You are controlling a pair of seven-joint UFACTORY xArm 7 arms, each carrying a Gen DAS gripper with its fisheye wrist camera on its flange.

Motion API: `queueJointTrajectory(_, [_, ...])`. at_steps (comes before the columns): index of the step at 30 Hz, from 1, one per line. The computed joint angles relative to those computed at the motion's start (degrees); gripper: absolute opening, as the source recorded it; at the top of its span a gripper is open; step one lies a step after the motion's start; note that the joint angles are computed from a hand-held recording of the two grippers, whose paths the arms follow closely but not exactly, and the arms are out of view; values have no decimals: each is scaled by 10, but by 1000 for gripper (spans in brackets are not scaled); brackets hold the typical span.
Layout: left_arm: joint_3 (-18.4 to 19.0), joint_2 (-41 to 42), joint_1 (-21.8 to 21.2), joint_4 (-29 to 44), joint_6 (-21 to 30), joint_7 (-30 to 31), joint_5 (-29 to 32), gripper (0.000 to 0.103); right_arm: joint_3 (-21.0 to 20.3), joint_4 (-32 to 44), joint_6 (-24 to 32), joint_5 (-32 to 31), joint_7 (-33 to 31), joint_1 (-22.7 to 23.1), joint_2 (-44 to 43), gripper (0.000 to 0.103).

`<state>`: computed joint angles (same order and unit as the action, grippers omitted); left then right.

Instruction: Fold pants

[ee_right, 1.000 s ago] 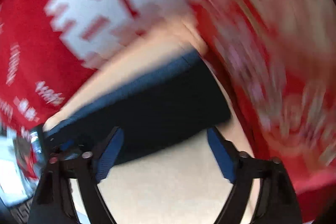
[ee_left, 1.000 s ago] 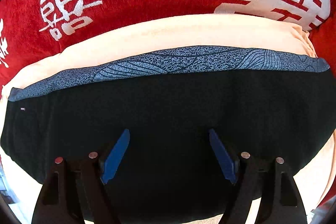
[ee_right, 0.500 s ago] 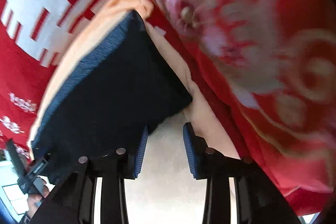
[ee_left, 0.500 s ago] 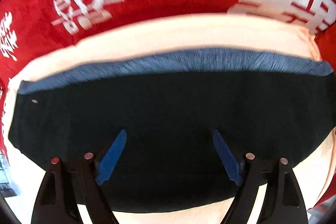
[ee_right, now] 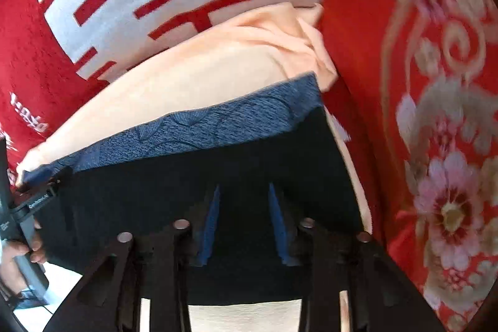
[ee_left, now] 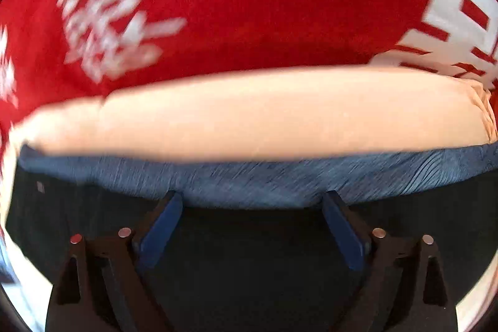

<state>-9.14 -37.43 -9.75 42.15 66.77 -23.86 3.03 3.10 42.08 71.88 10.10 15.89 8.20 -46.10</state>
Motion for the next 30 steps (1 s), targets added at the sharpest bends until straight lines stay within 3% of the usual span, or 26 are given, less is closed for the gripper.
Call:
queueJointTrajectory(5, [24,-93,6,-21,110,25,-7,93,-13,-1,67,14,29,-12,-59,36])
queueJointTrajectory(8, [30,-156,13,-34,162,42,-8,92,-11,-10,101,56,68,-6,-102,39])
queueJointTrajectory(11, [46,-215,23,-42,216,68,-5,92,10,-17,115,121,104,29,-129,39])
queueJointTrajectory(13, [64,-247,34,-44,240,100,9,92,44,-22,95,184,129,67,-129,40])
queueJointTrajectory(15, [79,-264,49,-41,249,132,25,92,80,-32,55,243,153,107,-121,44])
queueJointTrajectory(19, [138,-269,89,-24,243,224,85,92,174,-17,-93,362,182,182,-24,45])
queueJointTrajectory(25, [245,-226,162,-28,136,348,205,92,297,59,-319,444,187,234,184,45])
queueJointTrajectory(30, [301,-166,210,-47,30,403,254,92,308,68,-412,452,199,274,250,45])
